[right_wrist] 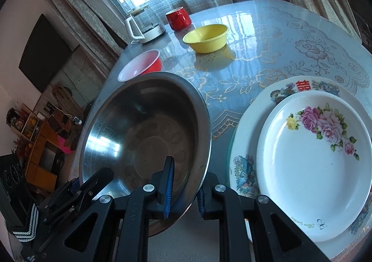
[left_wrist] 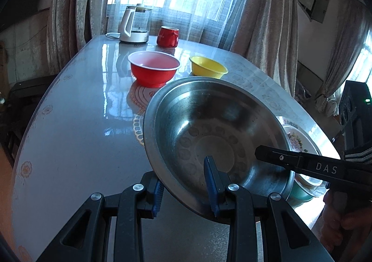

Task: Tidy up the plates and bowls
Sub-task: 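Carry the steel bowl beside the plate stack with the right tool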

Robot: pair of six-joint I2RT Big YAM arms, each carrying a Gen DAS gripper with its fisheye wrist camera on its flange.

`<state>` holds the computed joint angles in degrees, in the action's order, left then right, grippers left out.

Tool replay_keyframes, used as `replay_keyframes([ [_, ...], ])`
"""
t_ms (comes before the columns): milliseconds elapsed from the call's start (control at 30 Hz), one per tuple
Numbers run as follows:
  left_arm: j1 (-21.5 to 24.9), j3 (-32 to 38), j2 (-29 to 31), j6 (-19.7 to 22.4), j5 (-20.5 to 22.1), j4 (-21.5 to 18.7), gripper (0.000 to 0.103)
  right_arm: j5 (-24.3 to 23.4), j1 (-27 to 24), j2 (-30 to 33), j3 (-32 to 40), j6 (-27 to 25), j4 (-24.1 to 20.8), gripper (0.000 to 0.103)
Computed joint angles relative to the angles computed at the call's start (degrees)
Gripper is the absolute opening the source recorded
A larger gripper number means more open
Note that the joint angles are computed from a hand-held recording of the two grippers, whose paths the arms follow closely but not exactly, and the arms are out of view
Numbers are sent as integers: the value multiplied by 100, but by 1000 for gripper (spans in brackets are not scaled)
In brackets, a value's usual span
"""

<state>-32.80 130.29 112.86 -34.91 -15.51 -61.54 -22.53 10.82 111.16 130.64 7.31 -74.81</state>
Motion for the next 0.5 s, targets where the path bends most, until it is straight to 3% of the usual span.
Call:
replay_keyframes([
  [500,56,32,76,-235,140,-177,33,-18,40,235,239,-41,-257,20],
])
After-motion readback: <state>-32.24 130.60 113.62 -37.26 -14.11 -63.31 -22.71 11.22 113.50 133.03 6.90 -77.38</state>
